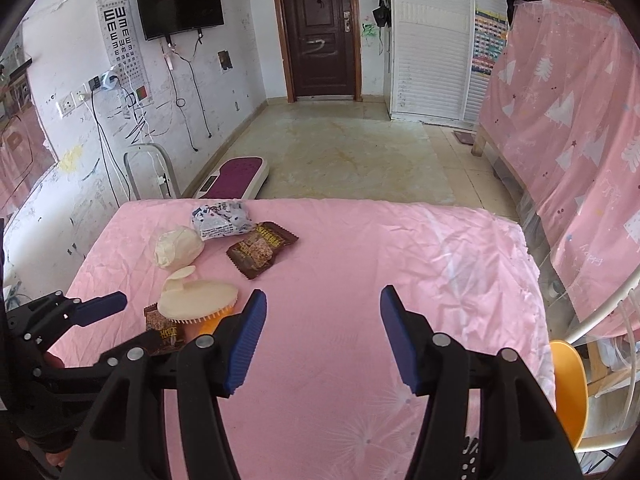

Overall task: Collect trash
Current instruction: 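Grasp the brown snack wrapper with the left tool while the right tool grasps the orange tube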

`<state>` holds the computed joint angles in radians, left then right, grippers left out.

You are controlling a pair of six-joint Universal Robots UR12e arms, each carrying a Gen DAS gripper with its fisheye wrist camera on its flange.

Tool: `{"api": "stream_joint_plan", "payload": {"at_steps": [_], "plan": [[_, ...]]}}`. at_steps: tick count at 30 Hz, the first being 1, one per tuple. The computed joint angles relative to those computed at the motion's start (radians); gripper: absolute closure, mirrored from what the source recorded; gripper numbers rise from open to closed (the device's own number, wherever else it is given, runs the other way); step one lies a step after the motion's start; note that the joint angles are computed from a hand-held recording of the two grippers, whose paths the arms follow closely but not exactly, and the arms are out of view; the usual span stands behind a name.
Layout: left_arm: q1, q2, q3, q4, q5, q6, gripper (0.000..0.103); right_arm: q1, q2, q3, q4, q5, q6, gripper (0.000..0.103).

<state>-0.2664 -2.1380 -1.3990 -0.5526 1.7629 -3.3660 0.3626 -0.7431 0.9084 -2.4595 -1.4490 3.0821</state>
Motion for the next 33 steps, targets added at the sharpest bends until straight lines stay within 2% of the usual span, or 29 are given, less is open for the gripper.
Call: {"api": "stream_joint_plan", "payload": {"at_steps": [3, 8, 14, 17, 21, 22, 23, 33], "plan": [[0.003, -0.009, 0.007, -0.015, -0.011, 0.014, 0.045, 0.002, 0.005, -0.008, 0.010, -0.002, -0.001, 0.054], [0.000, -0.033, 0.036, -0.052, 0.011, 0.029, 0.045, 0.003, 0.010, -0.015, 0.018, 0.000, 0.003, 0.054], [-0.006, -0.053, 0.059, -0.049, 0.055, 0.045, 0.045, 0.003, 0.015, -0.022, 0.033, 0.008, 0.000, 0.054], [-0.002, -0.048, 0.046, -0.037, 0.055, 0.043, 0.054, 0.005, 0.020, -0.029, 0.042, 0.010, -0.003, 0.054], [0.001, -0.040, 0.031, -0.023, 0.048, 0.037, 0.060, 0.008, 0.026, -0.041, 0.052, 0.014, -0.006, 0.054], [0.002, -0.037, 0.028, -0.022, 0.047, 0.034, 0.067, 0.009, 0.027, -0.043, 0.054, 0.015, -0.008, 0.054], [0.004, -0.035, 0.026, -0.025, 0.037, 0.030, 0.069, 0.010, 0.028, -0.045, 0.055, 0.016, -0.010, 0.054], [0.011, -0.010, -0.012, -0.006, 0.044, 0.000, 0.069, 0.028, 0.055, -0.093, 0.091, 0.038, -0.038, 0.054]]}}
